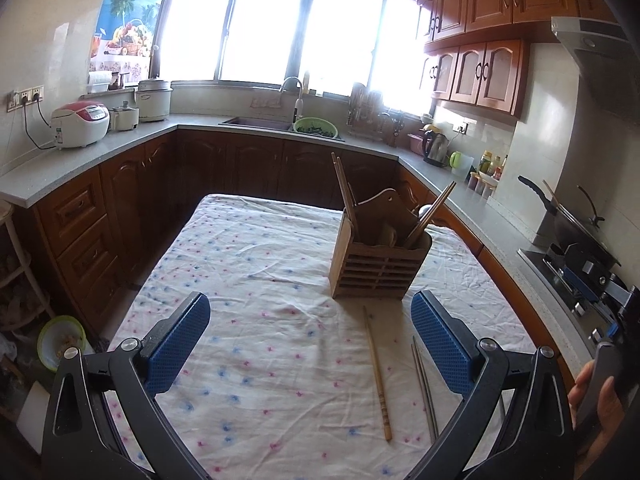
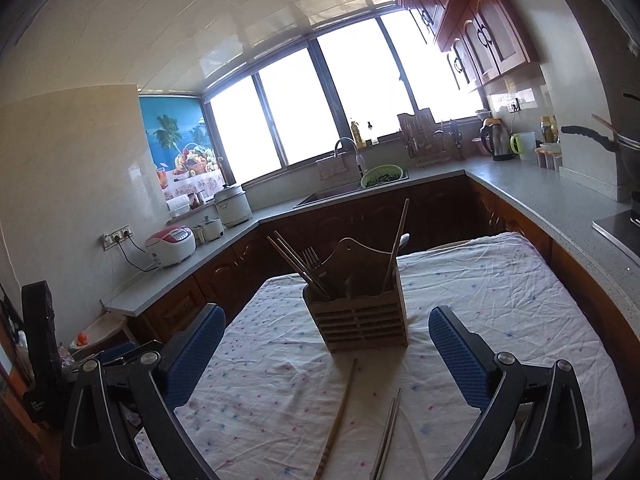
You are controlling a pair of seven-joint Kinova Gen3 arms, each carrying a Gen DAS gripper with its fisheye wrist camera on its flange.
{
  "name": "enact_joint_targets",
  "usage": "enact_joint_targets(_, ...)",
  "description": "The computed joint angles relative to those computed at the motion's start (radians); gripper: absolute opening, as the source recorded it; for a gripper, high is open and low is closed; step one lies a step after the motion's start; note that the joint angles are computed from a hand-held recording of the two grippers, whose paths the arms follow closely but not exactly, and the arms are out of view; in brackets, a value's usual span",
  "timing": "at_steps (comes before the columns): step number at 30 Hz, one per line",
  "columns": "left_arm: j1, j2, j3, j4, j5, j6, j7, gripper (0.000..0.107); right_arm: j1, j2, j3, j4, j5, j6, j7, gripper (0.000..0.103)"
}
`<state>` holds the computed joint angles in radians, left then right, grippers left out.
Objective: Organize utensils
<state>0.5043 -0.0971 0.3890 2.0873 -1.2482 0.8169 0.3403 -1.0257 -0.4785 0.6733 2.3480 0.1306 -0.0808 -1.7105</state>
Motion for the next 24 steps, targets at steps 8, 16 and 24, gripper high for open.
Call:
enact_joint_targets(8,-0.038,-0.079,0.05,0.043,-0.106,0.012,0.138,0.103,0.163,-0.05,-0.172,-0.024,-0.011,0.038,0.035,0.103)
enact_joint_targets(16,0.017,-0.031,0.164,-0.019,-0.118,0.232,0.011,0.103,0.236,-0.108,-0.244,-0.015,-0.033,0.035,0.079,0.103)
enact_joint_targets(24,0.153,0.042,0.131,0.012,-0.123,0.339,0.143,0.103,0.349,-0.115,-0.32,0.117,-0.041,-0.084,0.063,0.103)
